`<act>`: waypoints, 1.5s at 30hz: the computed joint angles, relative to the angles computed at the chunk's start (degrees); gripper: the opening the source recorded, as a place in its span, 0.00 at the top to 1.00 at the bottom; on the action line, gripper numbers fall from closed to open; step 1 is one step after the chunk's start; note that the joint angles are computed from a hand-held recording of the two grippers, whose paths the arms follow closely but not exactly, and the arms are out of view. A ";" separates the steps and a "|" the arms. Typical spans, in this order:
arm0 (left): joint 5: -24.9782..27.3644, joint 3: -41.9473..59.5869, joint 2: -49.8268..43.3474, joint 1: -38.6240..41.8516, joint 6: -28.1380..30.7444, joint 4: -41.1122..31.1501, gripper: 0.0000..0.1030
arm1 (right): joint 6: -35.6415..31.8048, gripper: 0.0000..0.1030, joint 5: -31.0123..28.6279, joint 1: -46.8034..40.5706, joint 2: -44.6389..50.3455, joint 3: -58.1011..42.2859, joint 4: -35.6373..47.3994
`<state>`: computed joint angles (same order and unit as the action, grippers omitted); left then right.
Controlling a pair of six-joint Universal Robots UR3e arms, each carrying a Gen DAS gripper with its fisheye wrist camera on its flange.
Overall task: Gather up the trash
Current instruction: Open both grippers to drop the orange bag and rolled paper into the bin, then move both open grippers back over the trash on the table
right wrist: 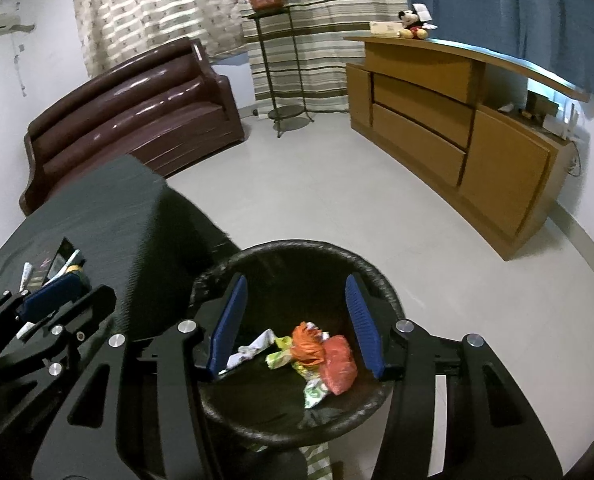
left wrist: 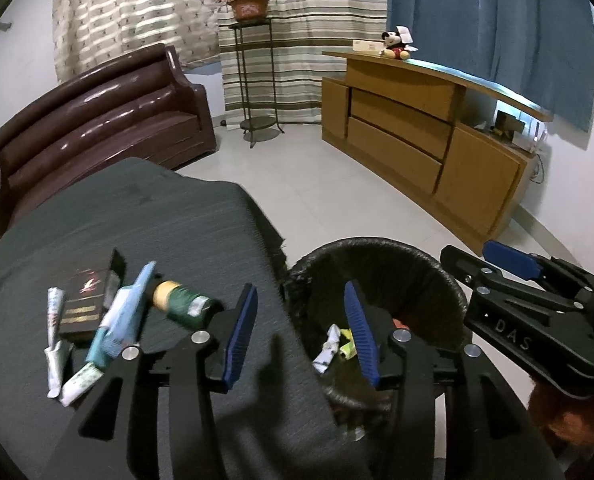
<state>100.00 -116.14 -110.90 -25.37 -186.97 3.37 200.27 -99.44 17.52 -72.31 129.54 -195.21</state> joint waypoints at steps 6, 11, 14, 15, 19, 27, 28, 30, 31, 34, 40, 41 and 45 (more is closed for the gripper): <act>-0.32 -7.20 5.81 3.48 0.35 0.88 0.56 | 0.11 0.51 -0.71 3.29 0.75 -2.85 2.34; -0.93 -14.65 11.48 8.08 0.58 2.07 0.56 | 0.60 0.51 -1.62 6.43 1.99 -6.00 4.71; -0.99 -18.13 13.94 10.57 0.46 2.79 0.56 | 1.02 0.51 -2.32 8.71 3.20 -8.56 6.51; -1.30 -19.06 14.80 11.51 0.62 2.81 0.56 | 1.17 0.51 -2.56 9.53 3.67 -9.59 7.20; -2.49 -22.41 17.99 15.92 1.41 3.08 0.56 | 2.00 0.51 -3.59 12.75 5.80 -14.21 9.99; -5.55 -27.88 22.11 24.67 3.77 4.41 0.56 | 2.27 0.51 -3.48 16.59 10.29 -22.58 14.32; -5.68 -27.80 22.13 25.18 3.93 4.23 0.56 | 2.25 0.51 -3.44 16.88 10.68 -23.16 14.51; -6.25 -28.04 22.03 26.53 4.37 4.37 0.56 | 2.48 0.51 -3.31 17.63 11.75 -25.35 15.61; -6.73 -28.19 22.13 27.29 4.67 4.26 0.55 | 2.51 0.51 -3.18 17.78 12.08 -25.98 15.86; -7.77 -27.78 21.67 28.72 4.94 3.82 0.52 | 2.40 0.51 -2.82 18.15 13.09 -28.23 16.95; -9.25 -26.07 20.10 30.02 5.94 1.25 0.52 | 2.24 0.51 -2.07 18.42 14.66 -31.45 18.72; -9.68 -26.03 20.06 30.45 6.16 0.72 0.52 | 2.17 0.51 -1.94 18.39 14.81 -31.76 18.95; -11.88 -23.85 19.11 32.08 6.49 -3.02 0.52 | 2.06 0.51 -1.41 18.17 15.21 -32.39 19.51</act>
